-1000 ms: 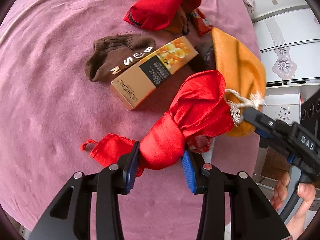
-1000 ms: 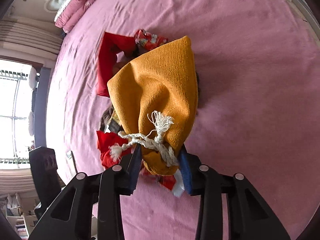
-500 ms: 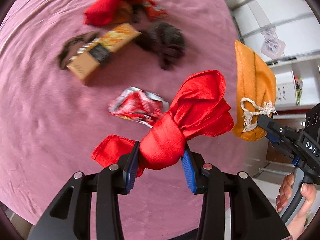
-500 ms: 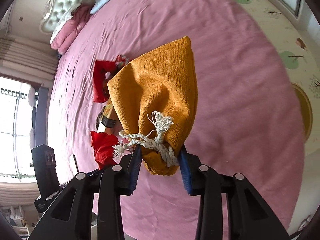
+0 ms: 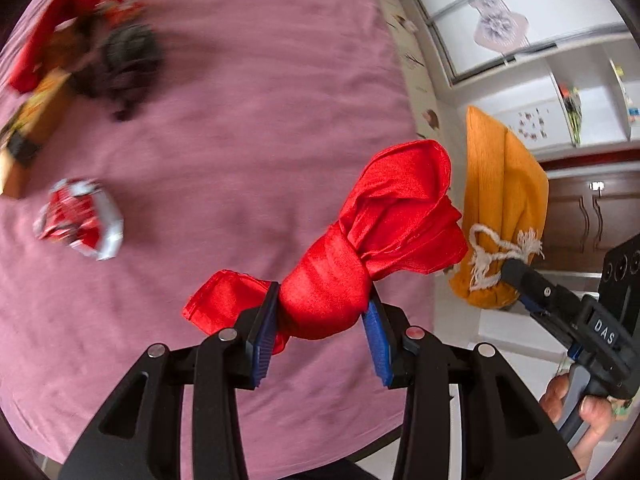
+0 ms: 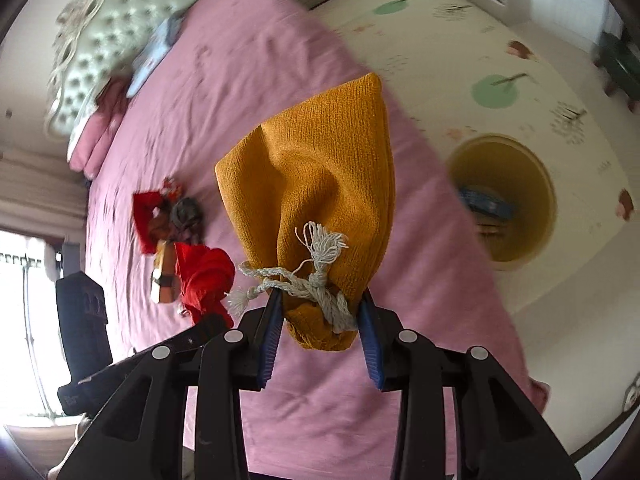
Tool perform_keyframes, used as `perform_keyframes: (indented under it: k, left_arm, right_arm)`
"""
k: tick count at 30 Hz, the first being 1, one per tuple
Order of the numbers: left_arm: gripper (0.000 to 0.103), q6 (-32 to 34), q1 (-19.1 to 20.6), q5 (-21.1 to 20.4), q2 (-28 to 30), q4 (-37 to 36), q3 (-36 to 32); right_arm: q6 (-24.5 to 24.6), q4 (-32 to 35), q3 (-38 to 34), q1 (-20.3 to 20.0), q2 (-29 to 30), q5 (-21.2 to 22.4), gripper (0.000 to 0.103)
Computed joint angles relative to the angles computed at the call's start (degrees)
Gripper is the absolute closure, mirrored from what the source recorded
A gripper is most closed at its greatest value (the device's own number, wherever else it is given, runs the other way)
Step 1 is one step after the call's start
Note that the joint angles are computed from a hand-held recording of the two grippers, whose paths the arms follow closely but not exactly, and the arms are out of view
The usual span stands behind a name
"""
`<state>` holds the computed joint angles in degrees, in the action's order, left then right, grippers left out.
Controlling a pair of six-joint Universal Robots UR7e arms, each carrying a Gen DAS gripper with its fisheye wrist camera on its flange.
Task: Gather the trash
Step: 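Carry the red cloth and mustard bag over the yellow bin, then open both tools to drop the cloth and bag into the bin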
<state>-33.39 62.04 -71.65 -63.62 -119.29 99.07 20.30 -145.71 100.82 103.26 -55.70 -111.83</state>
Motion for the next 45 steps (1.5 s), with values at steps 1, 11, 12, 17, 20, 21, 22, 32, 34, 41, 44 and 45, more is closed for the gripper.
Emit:
perform_keyframes:
  k: [1,11,12,17,20,21,22,32,34,41,44,45]
  left_arm:
    - [0.063,0.29,-0.42,-0.47,1.43,-0.21,-0.75]
    - [0.063,4.02,-3.49,-4.4,15.25,-0.09,-10.41]
    - [0.063,4.33,-3.74,-4.73,16.94,0.28,-11.96]
    - [0.063,4.74,-4.14,-6.89,22.32,0.93,-16.64]
    - [0.063,4.47,-4.27,-8.4,25.65,0.85,-19.79]
    - [0.063,4.65,-4.39,-8.67,26.94,0.8,-21.21]
    - [0.063,4.86,-4.35,-9.18,27.75,0.57,-22.18]
    - [0.011,5.35,-5.31,-9.48,33.13,-0.33,-29.75]
    - [0.011,6.55,-5.46,-8.26,32.25,0.15,-28.99]
    - [0.012,7.74,-5.35,-5.6,27.99,0.27,-24.81]
    - [0.012,7.67,-5.23,-4.57,25.59,-0.15,-22.55]
    - [0.012,7.64,-5.14,-4.28,24.77,-0.23,-21.81]
  right_arm:
    - [0.03,-0.01,0.45,-0.45,-0.81,-0.21,0.068]
    - [-0.49,-2.24,6.18,-7.17,-9.39,-1.43,0.068]
    - [-0.58,-2.43,6.49,-7.78,-9.99,-1.37,0.068]
    - [-0.61,-3.31,6.54,-10.66,-11.67,-1.43,0.068]
    - [-0.68,-3.35,5.91,-12.09,-12.19,-1.43,0.067]
    - [-0.94,-3.46,5.58,-12.51,-12.32,-1.44,0.067]
    - [-1.18,-3.52,5.23,-12.65,-12.28,-1.63,0.067]
    - [-2.46,-6.63,4.65,-14.09,-14.0,-3.83,0.048]
    - [-2.44,-6.8,4.89,-14.16,-14.28,-3.32,0.049]
    - [-2.49,-5.04,4.13,-13.07,-13.34,-2.86,0.049]
    - [-2.75,-4.39,3.5,-11.72,-12.37,-2.47,0.049]
    - [-2.77,-4.24,3.2,-11.09,-11.83,-2.39,0.049]
